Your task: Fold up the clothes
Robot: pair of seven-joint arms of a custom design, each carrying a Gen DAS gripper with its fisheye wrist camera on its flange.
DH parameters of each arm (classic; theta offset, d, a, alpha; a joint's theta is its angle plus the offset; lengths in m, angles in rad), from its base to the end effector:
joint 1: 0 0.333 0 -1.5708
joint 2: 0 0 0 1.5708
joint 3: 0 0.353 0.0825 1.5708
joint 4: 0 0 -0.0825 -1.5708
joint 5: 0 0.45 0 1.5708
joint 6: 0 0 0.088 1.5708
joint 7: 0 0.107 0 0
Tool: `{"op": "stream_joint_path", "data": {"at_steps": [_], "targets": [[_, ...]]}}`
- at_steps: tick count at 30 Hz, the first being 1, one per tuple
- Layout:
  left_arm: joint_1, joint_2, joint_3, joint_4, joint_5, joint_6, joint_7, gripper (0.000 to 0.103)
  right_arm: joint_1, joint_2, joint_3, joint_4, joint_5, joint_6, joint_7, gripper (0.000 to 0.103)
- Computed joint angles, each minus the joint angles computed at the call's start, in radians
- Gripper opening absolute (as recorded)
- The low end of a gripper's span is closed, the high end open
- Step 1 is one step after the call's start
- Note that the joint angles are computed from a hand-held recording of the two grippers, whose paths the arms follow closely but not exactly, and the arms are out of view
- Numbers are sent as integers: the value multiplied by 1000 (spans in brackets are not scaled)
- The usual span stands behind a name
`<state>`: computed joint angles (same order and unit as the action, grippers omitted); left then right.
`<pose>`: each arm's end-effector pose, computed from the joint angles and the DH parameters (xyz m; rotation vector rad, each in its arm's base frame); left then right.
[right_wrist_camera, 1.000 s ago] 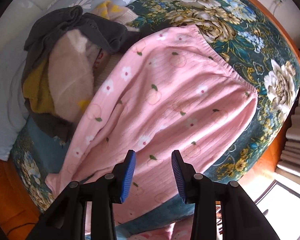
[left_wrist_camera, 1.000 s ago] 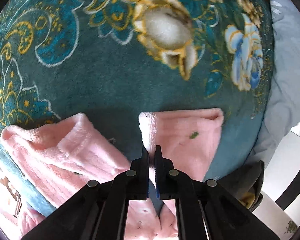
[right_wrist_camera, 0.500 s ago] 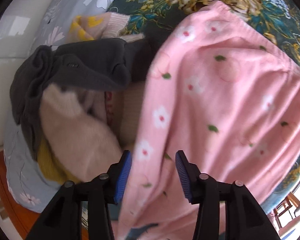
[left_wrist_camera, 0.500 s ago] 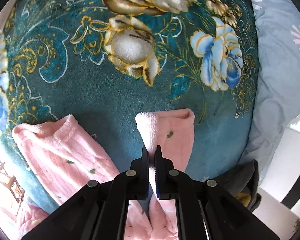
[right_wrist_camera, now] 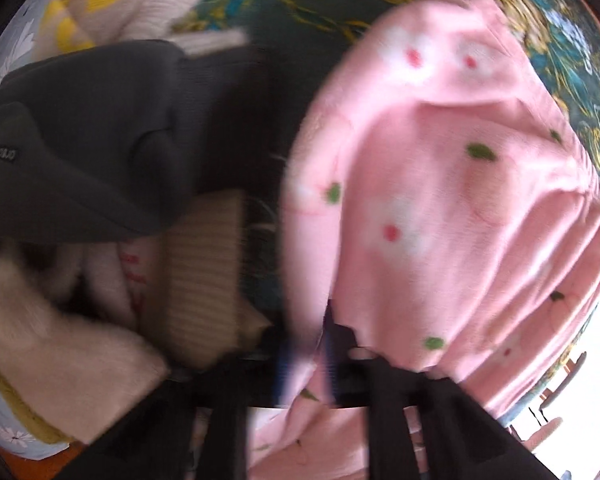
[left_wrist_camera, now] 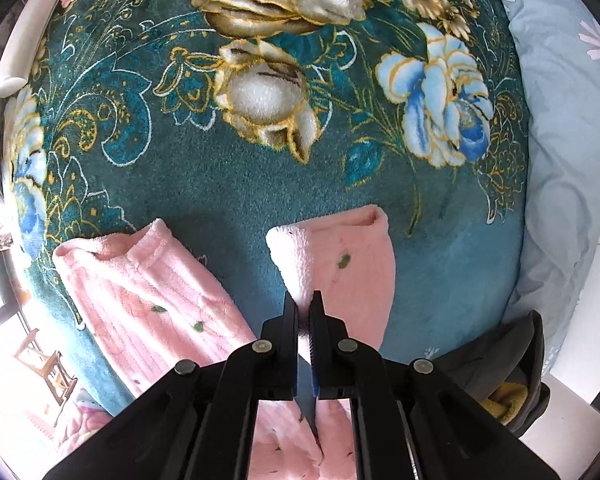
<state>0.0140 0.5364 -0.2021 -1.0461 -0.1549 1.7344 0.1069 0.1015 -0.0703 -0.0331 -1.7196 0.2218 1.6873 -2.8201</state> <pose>0.7948 -0.1163 0.5875 2.8504 -0.3523 0.2215 0.6020 0.0618 0.6367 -0.4266 -3.0861 -0.3538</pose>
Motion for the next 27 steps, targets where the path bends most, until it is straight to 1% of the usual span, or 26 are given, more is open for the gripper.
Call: {"op": "stream_joint_path", "data": {"at_steps": [2, 3, 5, 9, 12, 13, 14, 15, 17, 18, 20, 21, 22, 24, 27], "targets": [[-4, 37, -5, 68, 3, -49, 14, 4, 6, -45, 9, -38, -27, 58, 28, 6], [-6, 51, -6, 97, 5, -60, 22, 4, 10, -65, 14, -50, -48, 85, 40, 5], [-11, 69, -7, 144, 13, -56, 43, 4, 19, -96, 24, -45, -113, 131, 53, 5], [-7, 12, -12, 124, 23, 61, 137, 4, 47, -136, 65, 32, -292, 156, 70, 5], [7, -136, -8, -56, 32, 196, 234, 4, 78, -180, 112, 74, -428, 128, 95, 5], [11, -189, -5, -127, 27, 220, 251, 4, 92, -205, 126, 71, -448, 100, 104, 5], [14, -241, -2, -202, 17, 225, 261, 4, 108, -229, 132, 57, -436, 66, 112, 5], [16, -287, 2, -273, 5, 213, 265, 4, 127, -250, 139, 39, -407, 29, 127, 5], [10, -367, 15, -412, -21, 164, 241, 4, 163, -284, 144, -18, -318, -15, 188, 5], [8, -412, 22, -497, -49, 169, 212, 4, 181, -313, 152, -76, -261, -9, 263, 5], [-2, -494, 38, -656, -107, 199, 150, 4, 211, -374, 172, -192, -173, 36, 423, 5], [-8, -515, 46, -696, -121, 191, 135, 4, 230, -390, 176, -231, -130, 50, 480, 5], [-14, -525, 53, -718, -128, 172, 130, 4, 248, -392, 173, -250, -97, 53, 508, 5], [-25, -539, 64, -747, -132, 149, 130, 4, 276, -384, 161, -260, -64, 57, 516, 5], [-36, -542, 72, -737, -106, 166, 163, 4, 301, -360, 150, -226, -73, 31, 470, 5]]}}
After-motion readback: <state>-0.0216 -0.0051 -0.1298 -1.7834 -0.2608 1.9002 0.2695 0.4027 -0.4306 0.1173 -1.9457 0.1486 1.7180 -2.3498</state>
